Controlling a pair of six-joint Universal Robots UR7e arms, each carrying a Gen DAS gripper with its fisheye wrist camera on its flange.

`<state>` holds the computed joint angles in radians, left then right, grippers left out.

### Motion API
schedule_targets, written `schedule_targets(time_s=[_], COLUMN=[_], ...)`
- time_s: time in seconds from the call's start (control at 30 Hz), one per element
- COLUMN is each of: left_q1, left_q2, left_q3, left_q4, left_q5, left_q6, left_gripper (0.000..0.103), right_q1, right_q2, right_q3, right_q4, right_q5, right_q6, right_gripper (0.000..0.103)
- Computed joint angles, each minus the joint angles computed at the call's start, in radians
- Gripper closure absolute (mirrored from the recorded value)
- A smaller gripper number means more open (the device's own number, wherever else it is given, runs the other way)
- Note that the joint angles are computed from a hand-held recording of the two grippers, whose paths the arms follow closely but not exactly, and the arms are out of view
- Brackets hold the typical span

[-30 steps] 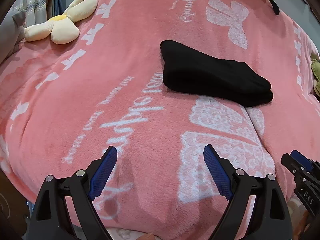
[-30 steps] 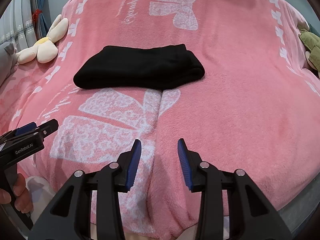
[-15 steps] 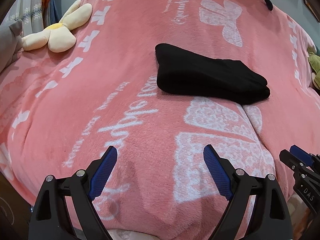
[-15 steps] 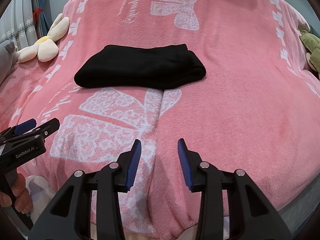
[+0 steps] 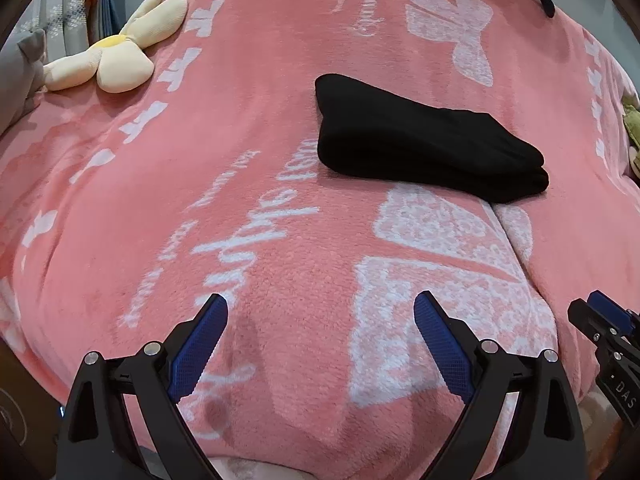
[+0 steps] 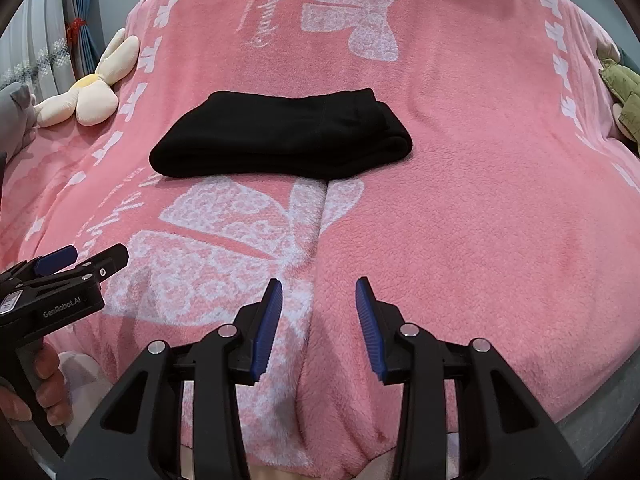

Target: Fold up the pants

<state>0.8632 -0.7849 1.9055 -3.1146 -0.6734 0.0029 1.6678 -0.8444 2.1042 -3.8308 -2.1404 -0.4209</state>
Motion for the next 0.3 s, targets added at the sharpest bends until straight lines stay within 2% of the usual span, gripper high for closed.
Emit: schedule_targets(time_s=[0.13, 0.3], left_q1=[0.004, 0.017], left_q2=[-0.002, -0.018], left_q3=[-0.006, 0.000], left_q4=[0.021, 0.028], left_q5=[0.018, -0.027], left_q6=[-0.039, -0.061], left_gripper=[0.011, 0.012], right_q1=[0.001, 0.003], right_q2=[0.001, 0.000], right_q3=[0.000, -0.002], right_q4=[-0.007, -0.004], right_q5=[0.002, 0.000], right_q6=[-0.002, -0.004], right_gripper=[0.059, 0.057])
